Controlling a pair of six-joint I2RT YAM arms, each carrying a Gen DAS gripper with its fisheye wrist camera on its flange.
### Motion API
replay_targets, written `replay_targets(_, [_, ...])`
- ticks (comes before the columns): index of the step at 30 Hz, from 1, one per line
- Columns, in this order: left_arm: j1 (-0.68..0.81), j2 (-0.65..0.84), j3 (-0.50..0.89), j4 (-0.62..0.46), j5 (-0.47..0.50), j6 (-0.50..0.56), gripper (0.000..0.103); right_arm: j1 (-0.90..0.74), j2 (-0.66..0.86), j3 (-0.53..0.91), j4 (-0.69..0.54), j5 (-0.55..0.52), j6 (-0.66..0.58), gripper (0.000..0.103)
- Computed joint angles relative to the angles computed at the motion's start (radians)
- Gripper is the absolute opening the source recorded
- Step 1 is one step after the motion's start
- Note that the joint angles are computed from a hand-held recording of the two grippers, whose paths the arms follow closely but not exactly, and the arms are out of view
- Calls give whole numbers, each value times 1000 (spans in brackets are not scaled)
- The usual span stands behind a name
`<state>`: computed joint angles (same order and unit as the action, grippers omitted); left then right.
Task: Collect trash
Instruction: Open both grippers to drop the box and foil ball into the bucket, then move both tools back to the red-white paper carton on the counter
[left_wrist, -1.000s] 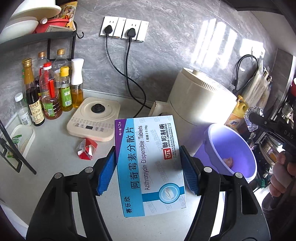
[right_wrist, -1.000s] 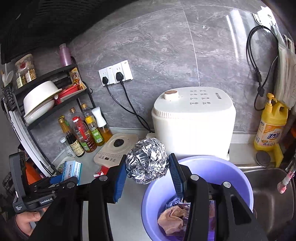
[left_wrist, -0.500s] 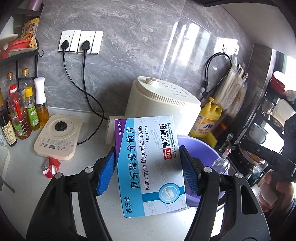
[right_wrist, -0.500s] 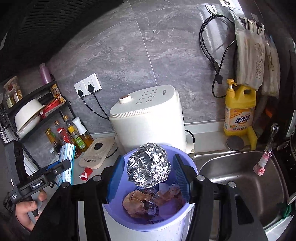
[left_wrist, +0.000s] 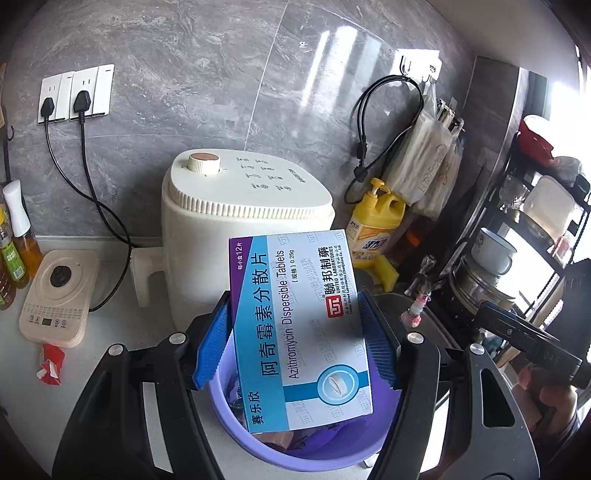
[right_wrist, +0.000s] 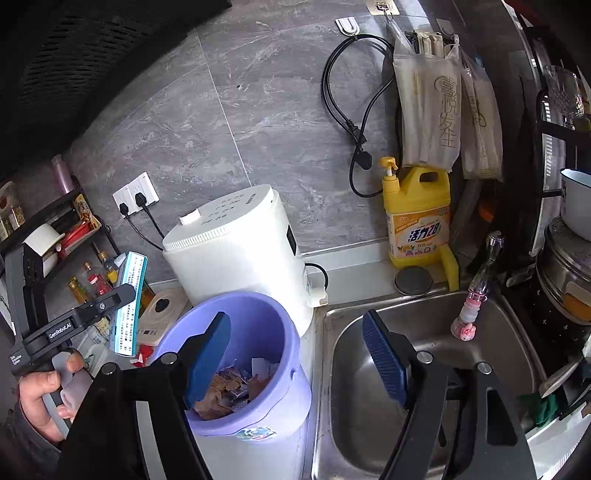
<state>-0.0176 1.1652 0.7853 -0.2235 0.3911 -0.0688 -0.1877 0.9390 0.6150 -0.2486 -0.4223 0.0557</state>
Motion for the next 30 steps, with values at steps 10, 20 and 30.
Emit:
replay_targets(10, [-67, 28, 25, -10, -52, -16, 93, -173, 55, 4, -2, -124, -66, 73])
replay_targets(20, [249, -83, -42, -111, 62, 80, 96, 20, 46, -7, 51, -63, 6, 73])
replay_targets(30, [656, -101, -35, -246, 239, 300, 97, 412, 117, 10, 156, 143, 134, 91])
